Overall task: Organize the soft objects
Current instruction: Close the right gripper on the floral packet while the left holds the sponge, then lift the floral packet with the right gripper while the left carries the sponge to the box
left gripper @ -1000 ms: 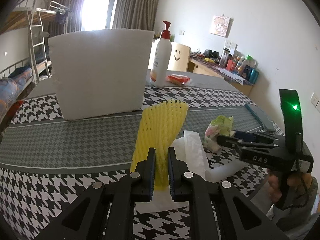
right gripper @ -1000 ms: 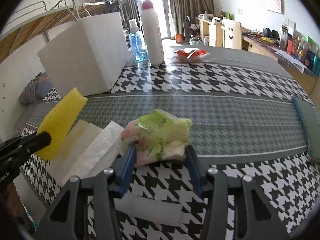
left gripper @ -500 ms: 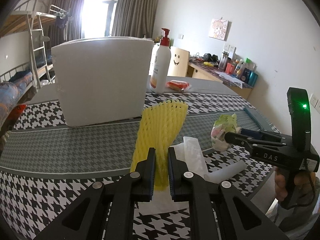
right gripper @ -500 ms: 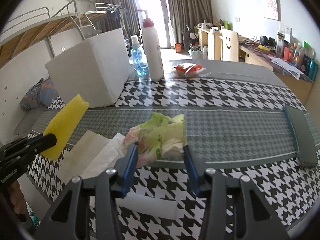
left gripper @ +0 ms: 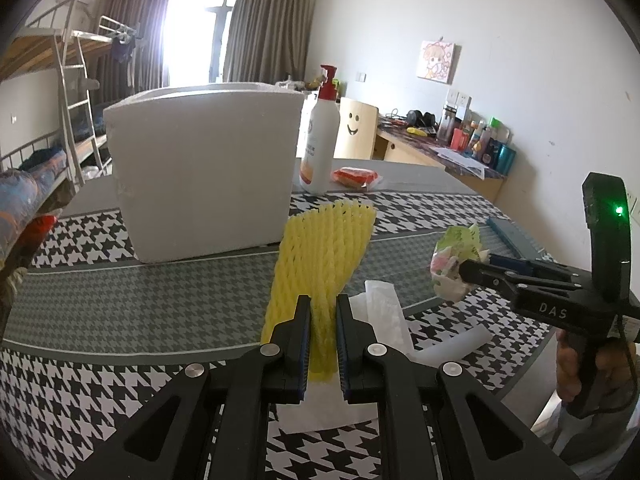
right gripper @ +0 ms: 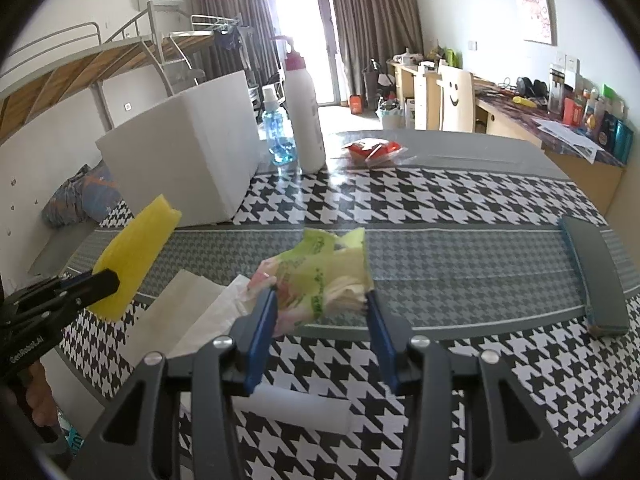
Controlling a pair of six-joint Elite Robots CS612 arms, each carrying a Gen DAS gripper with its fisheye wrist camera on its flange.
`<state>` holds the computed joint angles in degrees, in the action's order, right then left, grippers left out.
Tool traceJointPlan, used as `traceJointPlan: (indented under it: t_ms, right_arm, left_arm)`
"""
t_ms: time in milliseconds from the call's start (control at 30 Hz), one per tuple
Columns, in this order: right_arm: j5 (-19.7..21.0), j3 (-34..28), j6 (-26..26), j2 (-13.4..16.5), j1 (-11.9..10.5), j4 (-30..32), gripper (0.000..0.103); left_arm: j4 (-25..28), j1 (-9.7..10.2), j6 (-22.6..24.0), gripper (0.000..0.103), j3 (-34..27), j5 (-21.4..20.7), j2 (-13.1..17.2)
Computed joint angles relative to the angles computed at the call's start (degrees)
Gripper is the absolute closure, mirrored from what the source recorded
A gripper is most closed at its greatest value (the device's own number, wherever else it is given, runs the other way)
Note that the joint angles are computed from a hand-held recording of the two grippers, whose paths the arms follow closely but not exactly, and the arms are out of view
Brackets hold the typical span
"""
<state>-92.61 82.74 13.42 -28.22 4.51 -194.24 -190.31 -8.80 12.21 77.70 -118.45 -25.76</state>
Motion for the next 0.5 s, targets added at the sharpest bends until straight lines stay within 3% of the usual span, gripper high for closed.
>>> traceJointPlan:
  t_ms: [500]
  right_arm:
    - [-0.64, 0.70, -1.70, -0.83, 0.25, -5.12, 0.053]
  left_arm:
    - [-3.40, 0.09, -0.44, 0.091, 0.00, -0.18, -0.47]
